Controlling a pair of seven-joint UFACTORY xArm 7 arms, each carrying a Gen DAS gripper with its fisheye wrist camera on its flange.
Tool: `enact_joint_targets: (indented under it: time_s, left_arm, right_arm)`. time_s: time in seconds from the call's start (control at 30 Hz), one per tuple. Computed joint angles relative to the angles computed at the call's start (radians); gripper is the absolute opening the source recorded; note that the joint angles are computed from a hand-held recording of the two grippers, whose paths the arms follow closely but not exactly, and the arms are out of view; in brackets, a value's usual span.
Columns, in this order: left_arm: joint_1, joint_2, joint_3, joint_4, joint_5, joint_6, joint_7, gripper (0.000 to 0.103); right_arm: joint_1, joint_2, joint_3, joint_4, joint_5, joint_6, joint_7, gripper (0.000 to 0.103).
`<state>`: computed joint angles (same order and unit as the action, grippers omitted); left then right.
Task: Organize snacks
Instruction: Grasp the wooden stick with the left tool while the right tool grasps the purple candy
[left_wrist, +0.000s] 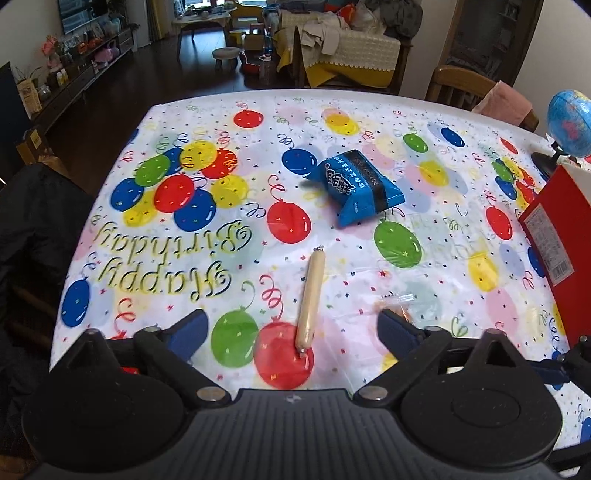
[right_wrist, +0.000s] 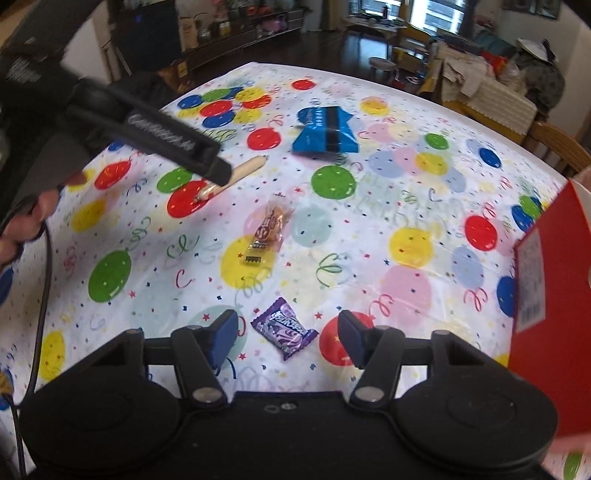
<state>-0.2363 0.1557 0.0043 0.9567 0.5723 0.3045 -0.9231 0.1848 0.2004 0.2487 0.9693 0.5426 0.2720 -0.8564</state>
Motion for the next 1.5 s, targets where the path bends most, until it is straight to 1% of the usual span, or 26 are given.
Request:
enact_joint_targets:
  time_s: [0.03, 0.1, 0.17, 0.2, 0.27, 0.33, 0.4, 0.47, 0.53, 0.6, 0.63, 0.7, 0.77, 0.8, 0.83, 0.87, 0.9, 0.97, 1.13, 1.23, 1.33, 1.5]
  left_arm:
    - [0.002, 0.014, -0.001, 0.012, -0.006, 0.002, 0.007, 0.093]
    - [0.002, 0.040, 0.001, 0.033, -0.017, 0.006, 0.024, 0.082]
    - [-0.003, 0.062, 0.004, 0.050, -0.028, 0.005, 0.044, 0.075]
    - [-0.007, 0.070, 0.007, 0.056, -0.030, 0.004, 0.050, 0.075]
    - [-0.020, 0.084, 0.020, 0.065, -0.024, 0.001, 0.048, 0.075]
    - [-0.028, 0.093, 0.031, 0.069, -0.018, -0.012, 0.045, 0.071]
    - [-0.035, 0.101, 0.037, 0.074, -0.021, -0.019, 0.048, 0.063]
    - [-0.044, 0.108, 0.045, 0.081, -0.016, -0.022, 0.047, 0.057]
    - [-0.043, 0.113, 0.041, 0.082, -0.031, -0.029, 0.062, 0.054]
    - [-0.044, 0.117, 0.041, 0.081, -0.046, -0.038, 0.075, 0.047]
    - [-0.054, 0.119, 0.050, 0.083, -0.038, -0.037, 0.067, 0.045]
    - [-0.059, 0.119, 0.059, 0.081, -0.036, -0.045, 0.057, 0.034]
    - [-0.058, 0.119, 0.060, 0.081, -0.046, -0.047, 0.056, 0.029]
    - [-0.063, 0.118, 0.066, 0.081, -0.042, -0.046, 0.049, 0.024]
    - [-0.070, 0.118, 0.072, 0.083, -0.032, -0.038, 0.039, 0.021]
    - [-0.082, 0.118, 0.081, 0.086, -0.011, -0.026, 0.022, 0.017]
    - [-0.087, 0.117, 0.083, 0.087, 0.002, -0.017, 0.013, 0.014]
    - [-0.083, 0.112, 0.074, 0.082, 0.008, -0.013, 0.010, 0.012]
    - [-0.068, 0.090, 0.056, 0.057, -0.001, -0.018, -0.001, 0.011]
    - [-0.065, 0.060, 0.053, 0.032, 0.004, -0.016, -0.029, 0.011]
    - [-0.057, 0.023, 0.042, 0.007, 0.017, -0.010, -0.056, 0.011]
    - [-0.036, -0.045, 0.006, -0.030, 0.041, 0.007, -0.103, 0.011]
  right_arm:
    - [0.003, 0.006, -0.002, 0.003, -0.012, -0.002, -0.002, 0.056]
    - [0.006, 0.022, -0.005, 0.012, -0.036, -0.002, 0.002, 0.052]
    - [0.006, 0.033, -0.004, 0.016, -0.055, -0.010, 0.004, 0.048]
    - [0.004, 0.038, -0.002, 0.017, -0.062, -0.012, 0.004, 0.046]
    - [0.000, 0.047, 0.002, 0.021, -0.075, -0.014, 0.005, 0.040]
    - [-0.012, 0.050, 0.015, 0.021, -0.073, -0.018, -0.009, 0.036]
    - [-0.021, 0.047, 0.026, 0.019, -0.065, -0.015, -0.027, 0.032]
    - [-0.023, 0.044, 0.029, 0.016, -0.061, -0.011, -0.034, 0.025]
    - [-0.021, 0.039, 0.028, 0.012, -0.057, -0.010, -0.032, 0.023]
    - [-0.021, 0.036, 0.027, 0.009, -0.050, -0.009, -0.029, 0.023]
    - [-0.021, 0.034, 0.026, 0.008, -0.045, -0.007, -0.027, 0.022]
    - [-0.021, 0.029, 0.024, 0.005, -0.034, -0.005, -0.023, 0.022]
    - [-0.019, 0.023, 0.021, 0.001, -0.025, -0.008, -0.015, 0.021]
    - [-0.017, 0.022, 0.019, -0.001, -0.022, -0.010, -0.009, 0.021]
    - [-0.011, 0.020, 0.012, -0.004, -0.028, -0.014, 0.006, 0.021]
    - [0.000, 0.017, 0.000, -0.008, -0.047, -0.021, 0.037, 0.017]
    - [0.011, 0.015, -0.013, -0.012, -0.069, -0.025, 0.072, 0.017]
    - [0.023, 0.011, -0.029, -0.020, -0.103, -0.028, 0.136, 0.017]
    - [0.015, -0.021, -0.023, -0.055, -0.102, -0.048, 0.196, 0.016]
    - [-0.004, -0.046, -0.010, -0.069, -0.047, -0.050, 0.184, 0.016]
    - [-0.007, -0.079, -0.012, -0.089, 0.006, -0.052, 0.160, 0.016]
    - [0.008, -0.144, -0.041, -0.119, 0.096, -0.047, 0.102, 0.016]
